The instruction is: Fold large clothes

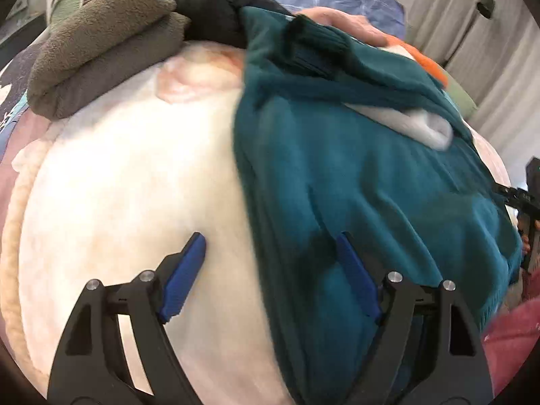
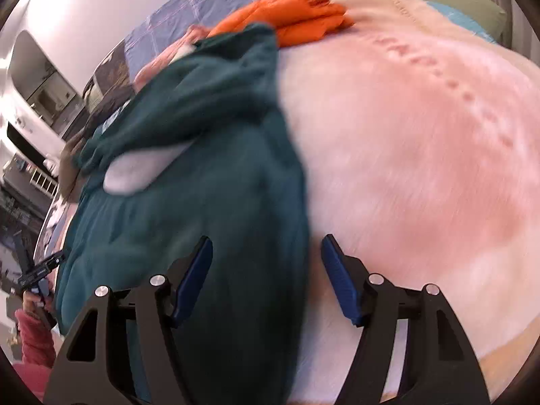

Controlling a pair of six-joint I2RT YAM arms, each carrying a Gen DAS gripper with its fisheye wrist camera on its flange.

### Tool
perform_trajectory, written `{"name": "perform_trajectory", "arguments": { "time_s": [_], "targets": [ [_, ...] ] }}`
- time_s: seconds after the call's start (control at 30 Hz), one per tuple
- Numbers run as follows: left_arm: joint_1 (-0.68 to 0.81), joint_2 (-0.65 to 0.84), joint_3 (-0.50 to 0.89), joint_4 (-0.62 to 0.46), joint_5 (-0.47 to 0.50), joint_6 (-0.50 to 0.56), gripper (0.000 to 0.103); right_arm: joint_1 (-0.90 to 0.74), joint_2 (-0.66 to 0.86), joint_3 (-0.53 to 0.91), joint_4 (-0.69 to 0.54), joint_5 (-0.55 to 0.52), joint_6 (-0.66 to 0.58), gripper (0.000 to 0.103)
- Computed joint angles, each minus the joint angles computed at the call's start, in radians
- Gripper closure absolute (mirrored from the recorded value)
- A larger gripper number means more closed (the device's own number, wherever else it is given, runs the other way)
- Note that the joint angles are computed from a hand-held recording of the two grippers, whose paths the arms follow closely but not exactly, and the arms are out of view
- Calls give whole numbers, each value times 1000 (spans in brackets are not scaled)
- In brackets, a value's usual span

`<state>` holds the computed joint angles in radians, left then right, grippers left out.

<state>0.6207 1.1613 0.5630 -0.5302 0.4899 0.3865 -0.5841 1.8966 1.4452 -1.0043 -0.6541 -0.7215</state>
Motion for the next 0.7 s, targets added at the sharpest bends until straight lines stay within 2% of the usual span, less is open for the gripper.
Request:
{"name": "perform_trajectory", "arguments": {
  "time_s": [0.07, 0.2, 0.33, 0.43, 0.5, 0.57, 0.63, 0.67, 0.7],
  "targets": [
    [15, -37, -23, -32, 39, 26, 22, -19, -46, -78, 4, -3, -39, 34],
    [82, -121, -55, -188, 161, 138, 23, -84, -77, -132, -51, -49, -111, 34],
    [60, -246, -115, -268, 199, 126, 23, -156, -72, -129, -196, -93, -230, 36],
    [118, -234, -116, -338, 295, 176, 23, -205, -41, -101, -331, -124, -341, 36],
    [90, -223, -120, -299, 298, 144, 23, -204, -21, -82, -372, -141, -366, 36],
    [-29, -223, -136, -186, 210, 8, 23, -176, 8, -58, -390, -155, -343, 36],
    [-133, -228, -150, -98, 124, -96, 23, -158, -12, -81, -354, -151, -311, 38],
    [-146, -240, -151, -97, 109, -119, 23, -157, -29, -96, -341, -145, -309, 38],
    [-131, -264, -155, -121, 112, -111, 23, -180, -60, -119, -349, -126, -371, 38]
  ]
}}
